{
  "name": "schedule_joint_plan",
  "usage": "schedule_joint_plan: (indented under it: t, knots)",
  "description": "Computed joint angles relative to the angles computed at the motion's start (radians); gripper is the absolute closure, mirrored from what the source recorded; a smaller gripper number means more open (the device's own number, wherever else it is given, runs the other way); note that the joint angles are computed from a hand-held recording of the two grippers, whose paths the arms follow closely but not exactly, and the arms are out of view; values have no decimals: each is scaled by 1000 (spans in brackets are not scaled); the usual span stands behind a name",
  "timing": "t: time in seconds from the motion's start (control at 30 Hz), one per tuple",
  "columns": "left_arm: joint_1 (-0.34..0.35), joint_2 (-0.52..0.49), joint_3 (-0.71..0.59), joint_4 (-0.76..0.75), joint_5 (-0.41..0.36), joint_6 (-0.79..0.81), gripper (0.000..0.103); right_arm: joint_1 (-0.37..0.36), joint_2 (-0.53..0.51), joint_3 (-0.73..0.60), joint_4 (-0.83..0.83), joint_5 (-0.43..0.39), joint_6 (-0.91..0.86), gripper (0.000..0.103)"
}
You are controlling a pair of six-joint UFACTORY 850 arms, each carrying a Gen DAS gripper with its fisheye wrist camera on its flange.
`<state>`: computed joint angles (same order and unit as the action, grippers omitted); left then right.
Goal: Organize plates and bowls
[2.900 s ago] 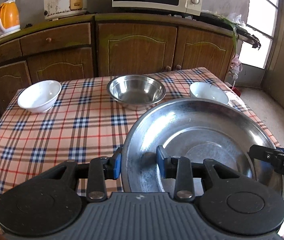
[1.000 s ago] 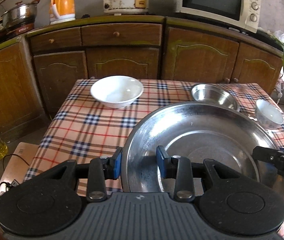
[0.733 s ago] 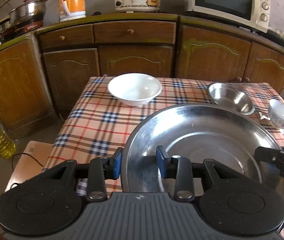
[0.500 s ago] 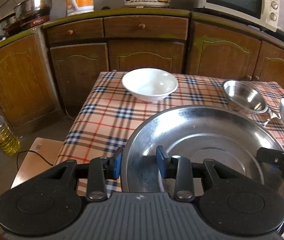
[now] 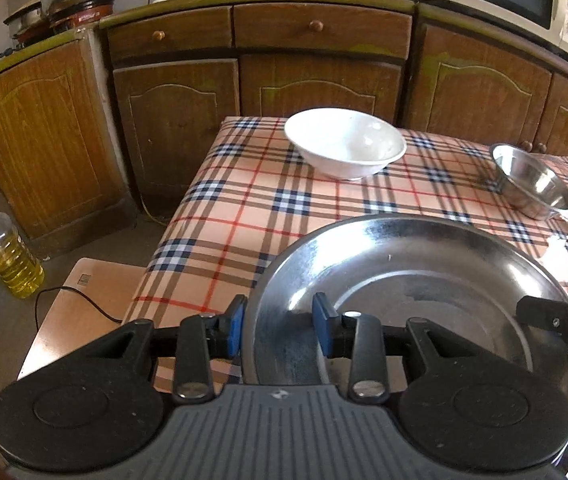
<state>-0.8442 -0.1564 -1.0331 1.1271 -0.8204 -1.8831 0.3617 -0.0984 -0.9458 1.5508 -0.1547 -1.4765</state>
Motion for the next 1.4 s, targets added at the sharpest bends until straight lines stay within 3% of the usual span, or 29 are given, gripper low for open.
schedule_joint_plan:
  t: [0.63,0.83,0.97,1.17,1.27,1.4]
  knots:
    - [50,-2,57,16,45,-51,68,32,-88,-40,56,-11,-62,73]
    - [41,-10,58,22,30,-28,68,34,-97,-43,-47,-12,34,73]
    - [49,-2,63,8,48,-38,67,27,-99,-46,-205,-20,204,73]
    - [35,2,51,-31,-7,-26,66,24,-55,-14,-31,24,8,70]
    - [20,8,40,-49,-57,-28,66,16,-30,-4,-62,28,21,69]
    - [-11,15,12,-63,-104,-23,54,7,9,11,-120,16,60,67]
